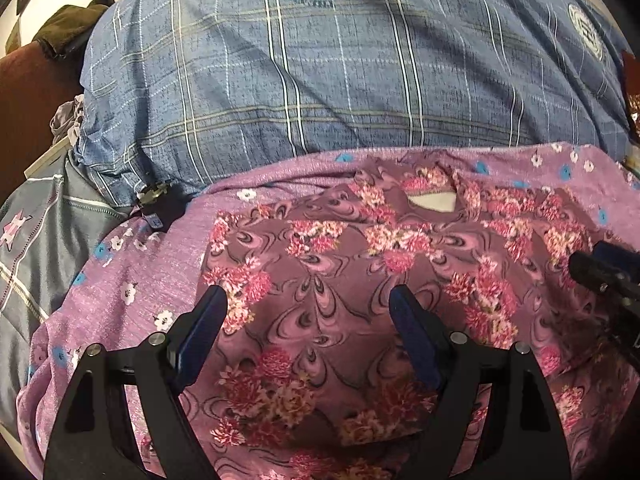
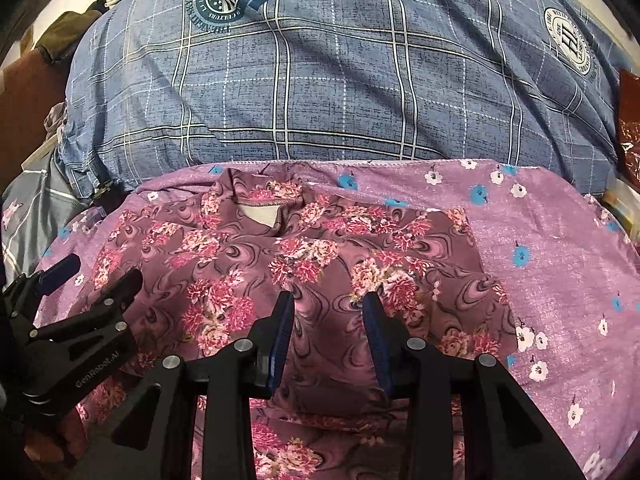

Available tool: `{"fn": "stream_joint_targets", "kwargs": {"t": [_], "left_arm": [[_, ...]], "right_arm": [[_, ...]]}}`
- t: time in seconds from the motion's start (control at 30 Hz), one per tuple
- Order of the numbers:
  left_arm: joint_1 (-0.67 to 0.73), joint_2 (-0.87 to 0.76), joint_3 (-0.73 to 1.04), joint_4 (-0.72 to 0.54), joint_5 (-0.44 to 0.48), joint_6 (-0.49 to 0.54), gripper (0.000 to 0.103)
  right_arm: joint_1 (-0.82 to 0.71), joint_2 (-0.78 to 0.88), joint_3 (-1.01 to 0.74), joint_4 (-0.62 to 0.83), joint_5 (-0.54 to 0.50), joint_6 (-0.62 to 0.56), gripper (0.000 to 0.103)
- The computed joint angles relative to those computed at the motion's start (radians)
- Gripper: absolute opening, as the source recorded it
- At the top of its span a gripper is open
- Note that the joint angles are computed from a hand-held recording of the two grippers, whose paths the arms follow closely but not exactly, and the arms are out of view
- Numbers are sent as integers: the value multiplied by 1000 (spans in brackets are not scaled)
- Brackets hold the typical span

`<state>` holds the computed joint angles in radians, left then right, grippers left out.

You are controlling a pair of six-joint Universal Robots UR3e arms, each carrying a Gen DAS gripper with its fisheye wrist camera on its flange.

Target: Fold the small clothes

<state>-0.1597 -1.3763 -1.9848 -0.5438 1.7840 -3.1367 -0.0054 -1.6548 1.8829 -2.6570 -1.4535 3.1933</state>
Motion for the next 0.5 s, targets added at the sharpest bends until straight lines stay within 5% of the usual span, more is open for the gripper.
{"fn": "stream_joint_targets", "kwargs": {"t": [0.23,0.5], "left_arm": [[20,-56,35,-91,-28,-20,84],[40,28,11,-41,-80,-53,84]], "right_arm": [[19,21,-8,-2,-43,1,37],[69,30,-9,-55,-155,-4,36]]}}
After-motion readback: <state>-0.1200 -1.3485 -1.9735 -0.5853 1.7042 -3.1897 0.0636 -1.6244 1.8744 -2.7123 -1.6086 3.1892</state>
